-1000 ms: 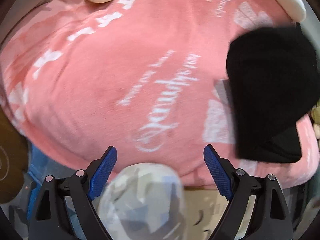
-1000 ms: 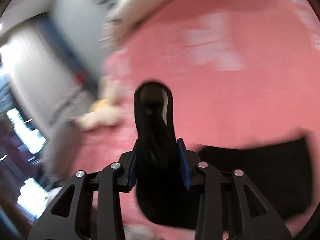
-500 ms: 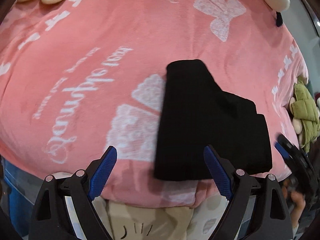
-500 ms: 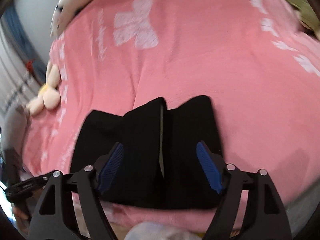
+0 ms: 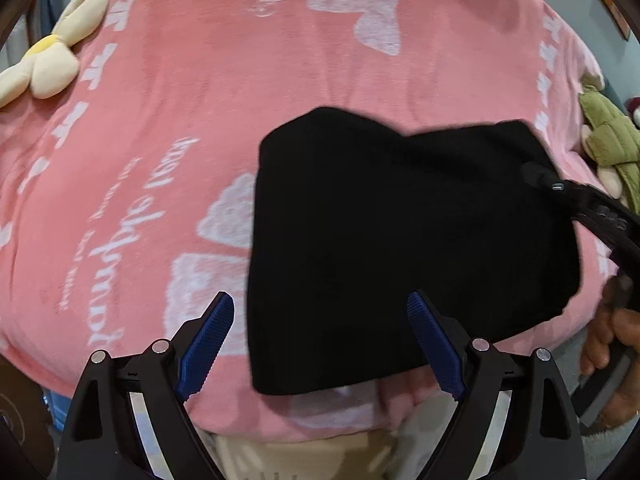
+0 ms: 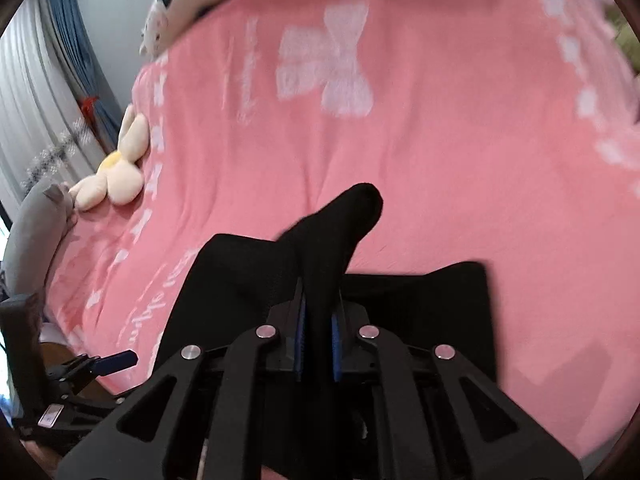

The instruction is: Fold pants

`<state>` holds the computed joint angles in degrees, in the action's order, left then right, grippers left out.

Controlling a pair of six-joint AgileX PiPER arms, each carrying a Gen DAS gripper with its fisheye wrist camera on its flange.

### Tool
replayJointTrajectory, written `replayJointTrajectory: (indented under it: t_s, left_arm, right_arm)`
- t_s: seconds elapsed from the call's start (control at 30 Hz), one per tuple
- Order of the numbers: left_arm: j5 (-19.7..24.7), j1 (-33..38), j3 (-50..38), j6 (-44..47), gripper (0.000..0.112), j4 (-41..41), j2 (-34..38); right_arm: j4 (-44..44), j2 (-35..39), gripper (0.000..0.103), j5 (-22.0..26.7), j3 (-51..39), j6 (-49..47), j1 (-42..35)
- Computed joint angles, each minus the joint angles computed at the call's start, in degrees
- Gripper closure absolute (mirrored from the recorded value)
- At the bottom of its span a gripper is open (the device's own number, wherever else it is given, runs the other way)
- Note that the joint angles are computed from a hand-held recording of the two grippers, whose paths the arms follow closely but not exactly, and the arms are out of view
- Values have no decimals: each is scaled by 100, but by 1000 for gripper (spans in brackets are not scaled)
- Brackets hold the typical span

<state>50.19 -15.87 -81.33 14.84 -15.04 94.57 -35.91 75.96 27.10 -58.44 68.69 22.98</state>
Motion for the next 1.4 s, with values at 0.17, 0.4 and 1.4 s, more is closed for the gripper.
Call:
replayJointTrajectory:
  t_s: [0.17, 0.4, 1.4]
  left_arm:
    - [-5, 179, -62, 168, 26, -688, 379]
    - [198, 811, -268, 264, 26, -1322, 873]
    - [233, 3102, 393, 2023, 43, -1540, -17]
  right_arm:
    - [1231, 224, 83, -217, 673, -902, -618]
    - [742, -838, 25, 146, 1221, -387, -745]
    - [-268, 1437, 24, 721, -1154, 1710, 1692]
